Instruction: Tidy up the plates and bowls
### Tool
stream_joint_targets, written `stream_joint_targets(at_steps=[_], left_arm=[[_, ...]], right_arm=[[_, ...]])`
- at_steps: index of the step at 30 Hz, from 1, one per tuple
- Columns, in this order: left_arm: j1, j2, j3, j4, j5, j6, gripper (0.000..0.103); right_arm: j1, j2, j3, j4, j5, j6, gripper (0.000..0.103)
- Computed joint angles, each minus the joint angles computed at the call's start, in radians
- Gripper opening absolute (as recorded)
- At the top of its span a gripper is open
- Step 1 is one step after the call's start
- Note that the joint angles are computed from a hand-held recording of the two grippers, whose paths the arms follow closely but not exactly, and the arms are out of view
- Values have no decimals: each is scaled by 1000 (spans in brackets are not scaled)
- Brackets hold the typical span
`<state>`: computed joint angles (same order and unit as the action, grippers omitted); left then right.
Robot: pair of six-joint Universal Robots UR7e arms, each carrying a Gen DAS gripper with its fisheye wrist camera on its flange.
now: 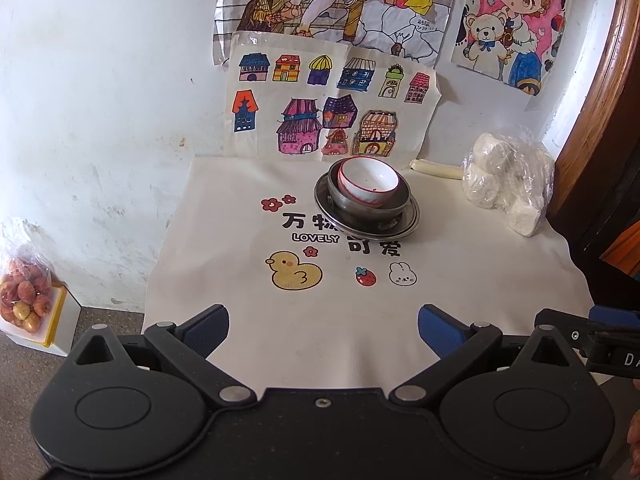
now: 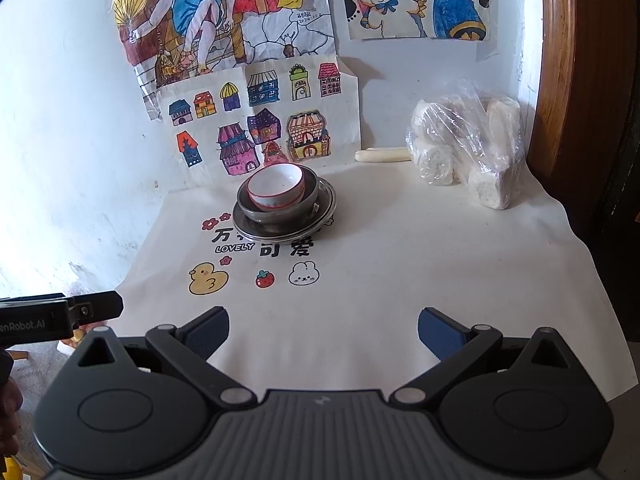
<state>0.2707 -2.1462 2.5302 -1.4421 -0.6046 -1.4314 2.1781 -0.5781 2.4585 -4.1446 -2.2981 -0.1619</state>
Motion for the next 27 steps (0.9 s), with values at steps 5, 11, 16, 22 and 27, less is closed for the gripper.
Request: stream_joint_targets(at_steps=[5, 11, 16, 22, 27], left_arm=[[2, -1, 2, -2, -1, 1, 101], [9, -3, 8, -19, -1, 15, 101], [8, -5, 9, -16, -2, 11, 101], [20, -2, 13, -36, -4, 19, 101], [28, 5, 15, -55, -7, 34, 101]], right_arm=[[-1, 1, -2, 3, 2, -1, 103], [-2, 2, -5, 7, 2, -3, 103], [-4, 2, -5, 8, 4, -5, 103], [-8, 4, -7, 15, 8, -11, 103], [-11, 2, -10, 24, 9, -12, 103]])
